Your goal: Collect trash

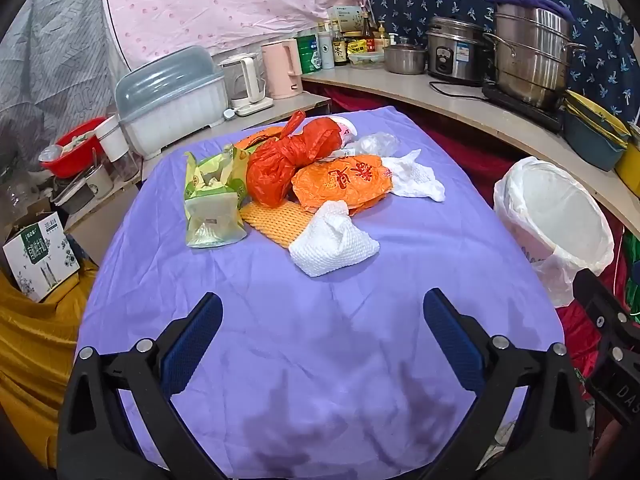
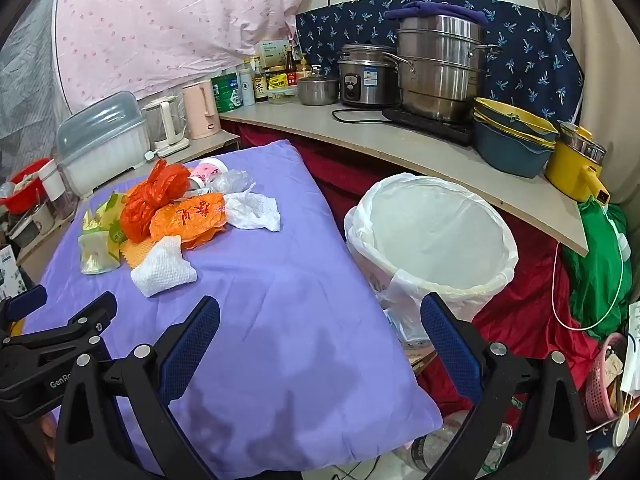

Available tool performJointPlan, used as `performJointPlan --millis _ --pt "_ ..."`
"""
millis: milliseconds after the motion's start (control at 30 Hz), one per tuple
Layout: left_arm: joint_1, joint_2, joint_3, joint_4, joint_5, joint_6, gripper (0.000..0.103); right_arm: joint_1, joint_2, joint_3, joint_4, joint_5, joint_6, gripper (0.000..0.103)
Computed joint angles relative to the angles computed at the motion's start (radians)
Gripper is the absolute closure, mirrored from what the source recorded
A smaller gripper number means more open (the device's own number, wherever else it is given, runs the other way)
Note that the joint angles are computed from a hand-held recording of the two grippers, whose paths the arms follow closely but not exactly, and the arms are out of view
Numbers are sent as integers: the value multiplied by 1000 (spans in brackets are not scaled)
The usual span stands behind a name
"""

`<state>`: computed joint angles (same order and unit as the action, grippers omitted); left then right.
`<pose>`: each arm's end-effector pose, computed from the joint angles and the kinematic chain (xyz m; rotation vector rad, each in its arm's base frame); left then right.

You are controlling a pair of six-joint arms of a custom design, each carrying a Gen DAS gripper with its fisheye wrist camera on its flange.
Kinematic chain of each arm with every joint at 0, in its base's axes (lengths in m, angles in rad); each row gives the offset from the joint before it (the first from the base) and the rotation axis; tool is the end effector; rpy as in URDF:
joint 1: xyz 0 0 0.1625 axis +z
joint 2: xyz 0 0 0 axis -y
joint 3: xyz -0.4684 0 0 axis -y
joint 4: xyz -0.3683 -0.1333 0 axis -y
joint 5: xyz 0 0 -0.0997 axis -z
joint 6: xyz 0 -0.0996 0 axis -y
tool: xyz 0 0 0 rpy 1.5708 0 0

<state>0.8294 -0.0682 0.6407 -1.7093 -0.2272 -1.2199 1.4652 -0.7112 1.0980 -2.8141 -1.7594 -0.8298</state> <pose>-0.4095 -0.7883 -0.0674 -0.1244 1.8906 -1.0040 0.0260 -0.8426 0.3406 0.7688 -2.3282 0.8937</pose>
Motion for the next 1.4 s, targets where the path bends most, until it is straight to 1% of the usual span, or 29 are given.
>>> performJointPlan --millis 33,167,267,333,433,500,567,867,1400 --pt "0 -3 12 -38 -3 22 7 0 0 5 -15 6 -11 7" --pt "0 -2 5 -7 1 1 7 0 -3 8 -9 5 -6 7" --pt "0 -3 13 -31 2 16 7 2 -9 18 -8 5 -7 7" --pt "1 -3 13 -32 1 17 7 0 8 -1 -2 3 -11 7" --pt "0 -4 16 -22 4 5 7 -3 5 -1 -1 9 -12 7" --pt "1 -10 24 -25 5 3 7 4 8 2 -6 -2 -14 7" --pt "1 -13 11 1 6 -7 7 4 9 1 -6 -4 -15 7" --pt "2 -17 29 -5 15 -25 7 5 11 -8 2 -4 -9 7" --pt "3 -35 59 -10 4 -41 7 6 12 -7 3 -5 -7 7"
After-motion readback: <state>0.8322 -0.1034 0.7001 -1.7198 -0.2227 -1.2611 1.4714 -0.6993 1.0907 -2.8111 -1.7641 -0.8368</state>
